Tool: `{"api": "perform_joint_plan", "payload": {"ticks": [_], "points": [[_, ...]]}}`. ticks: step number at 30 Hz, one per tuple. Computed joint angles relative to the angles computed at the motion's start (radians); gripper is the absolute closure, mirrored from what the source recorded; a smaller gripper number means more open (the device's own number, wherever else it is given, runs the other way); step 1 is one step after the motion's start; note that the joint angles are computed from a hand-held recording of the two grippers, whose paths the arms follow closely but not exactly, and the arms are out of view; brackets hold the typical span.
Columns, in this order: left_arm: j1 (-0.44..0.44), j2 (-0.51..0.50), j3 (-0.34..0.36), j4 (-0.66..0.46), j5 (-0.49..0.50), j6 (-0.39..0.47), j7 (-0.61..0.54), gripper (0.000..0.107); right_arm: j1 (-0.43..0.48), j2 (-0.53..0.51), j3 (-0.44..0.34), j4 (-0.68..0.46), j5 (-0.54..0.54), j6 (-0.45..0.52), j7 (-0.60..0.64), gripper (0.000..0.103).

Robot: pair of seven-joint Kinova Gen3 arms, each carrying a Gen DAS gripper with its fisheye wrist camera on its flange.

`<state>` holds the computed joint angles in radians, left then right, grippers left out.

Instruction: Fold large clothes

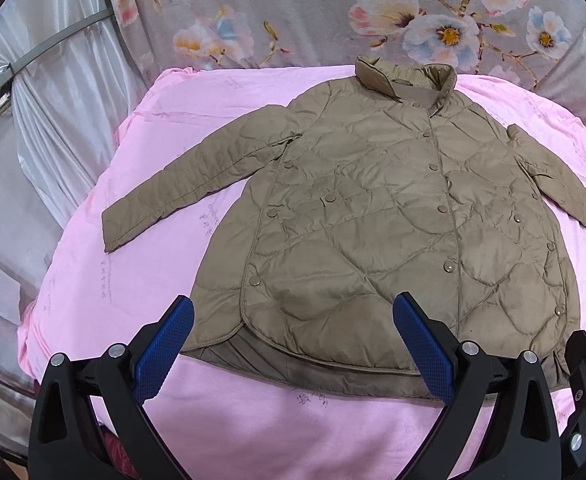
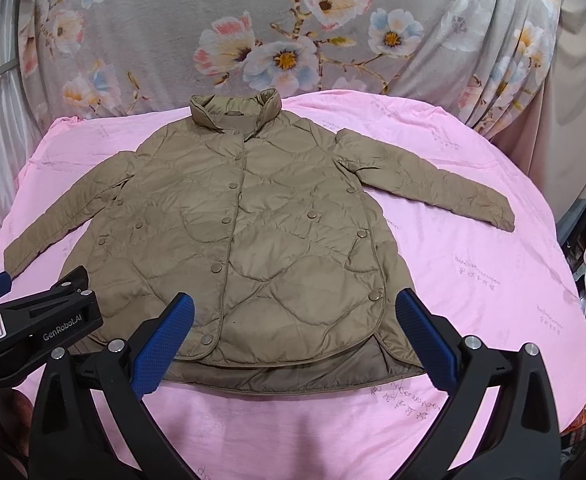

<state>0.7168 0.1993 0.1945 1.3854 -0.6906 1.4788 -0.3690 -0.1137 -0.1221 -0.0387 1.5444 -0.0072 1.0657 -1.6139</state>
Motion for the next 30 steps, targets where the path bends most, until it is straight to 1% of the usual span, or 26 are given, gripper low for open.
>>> {"api": "perform_joint_plan", "payload": {"ticks": [5,8,13,16,19,21,23,25,27,30], "points": [[-0.021,0.0,-0.009,-0.002,0.004,-0.017,-0.015,0.01,0.034,0.032,0.05,-0.006,-0.055,-0.039,0.045,0.005],[-0.039,0.001,-0.018,-0.007,0.005,-0.038,-0.023,0.01,0.072,0.076,0.081,-0.023,-0.085,-0.079,0.073,0.005],[-0.082,0.013,-0.041,-0.022,-0.002,-0.1,-0.045,0.01,0.195,0.228,0.138,-0.118,-0.197,-0.116,0.121,0.005],[-0.111,0.036,-0.064,-0.044,0.002,-0.126,-0.048,0.01,0.278,0.335,0.148,-0.182,-0.235,-0.156,0.105,0.005],[-0.15,0.063,-0.091,-0.066,0.041,-0.148,-0.04,0.01,0.373,0.439,0.126,-0.236,-0.292,-0.219,0.125,0.005],[-0.162,0.083,-0.109,-0.079,0.049,-0.15,-0.027,0.01,0.45,0.501,0.093,-0.258,-0.362,-0.268,0.155,0.005],[-0.166,0.105,-0.126,-0.09,0.043,-0.144,-0.012,0.01,0.507,0.572,0.071,-0.302,-0.415,-0.278,0.146,0.005],[-0.164,0.127,-0.142,-0.103,0.032,-0.129,0.001,0.01,0.56,0.646,0.054,-0.353,-0.468,-0.259,0.095,0.005],[-0.164,0.139,-0.153,-0.107,0.027,-0.121,0.01,0.01,0.584,0.696,0.05,-0.383,-0.487,-0.253,0.023,0.005],[-0.167,0.16,-0.163,-0.114,0.024,-0.102,0.006,0.01,0.605,0.737,0.037,-0.393,-0.494,-0.287,-0.047,0.005]]}}
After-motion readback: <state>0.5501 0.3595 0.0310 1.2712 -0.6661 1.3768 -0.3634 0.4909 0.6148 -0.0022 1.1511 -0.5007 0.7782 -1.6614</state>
